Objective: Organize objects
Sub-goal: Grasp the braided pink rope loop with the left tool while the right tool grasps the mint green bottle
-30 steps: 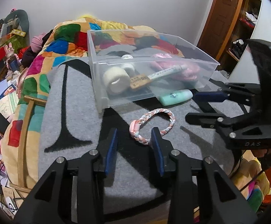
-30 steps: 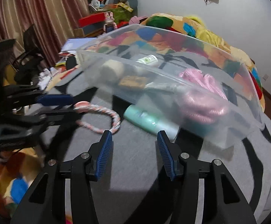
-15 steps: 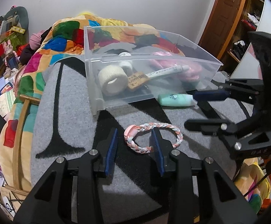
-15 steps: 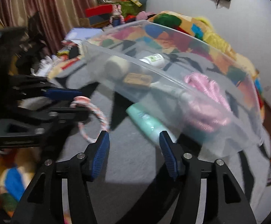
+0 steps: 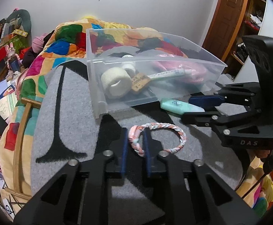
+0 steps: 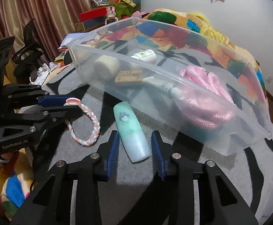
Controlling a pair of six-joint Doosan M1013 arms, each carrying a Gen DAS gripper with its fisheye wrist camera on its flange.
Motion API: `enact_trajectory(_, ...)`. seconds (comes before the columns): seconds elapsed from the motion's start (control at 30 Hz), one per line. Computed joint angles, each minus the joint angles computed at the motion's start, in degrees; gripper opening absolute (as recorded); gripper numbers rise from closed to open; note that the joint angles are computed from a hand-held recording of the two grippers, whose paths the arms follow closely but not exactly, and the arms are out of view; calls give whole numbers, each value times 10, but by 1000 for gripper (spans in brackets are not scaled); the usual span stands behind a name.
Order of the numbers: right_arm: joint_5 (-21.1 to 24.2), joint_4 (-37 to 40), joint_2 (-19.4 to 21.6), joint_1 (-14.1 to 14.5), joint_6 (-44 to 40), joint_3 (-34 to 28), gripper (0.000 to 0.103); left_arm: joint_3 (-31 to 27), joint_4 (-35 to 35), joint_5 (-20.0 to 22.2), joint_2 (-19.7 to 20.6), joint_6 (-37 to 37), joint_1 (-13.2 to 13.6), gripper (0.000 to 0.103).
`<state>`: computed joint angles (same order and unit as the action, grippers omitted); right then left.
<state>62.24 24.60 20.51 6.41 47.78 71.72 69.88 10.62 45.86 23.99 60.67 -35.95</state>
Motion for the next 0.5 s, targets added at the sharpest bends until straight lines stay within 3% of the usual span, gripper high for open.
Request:
enact_trajectory(0.23, -16, 8, -5, 4, -5, 12, 23, 7, 4, -12, -7, -6, -4, 10)
enact_trajectory(0.5, -57, 61, -49, -18, -13, 56, 23, 0, 19, -40, -14, -28, -5, 10)
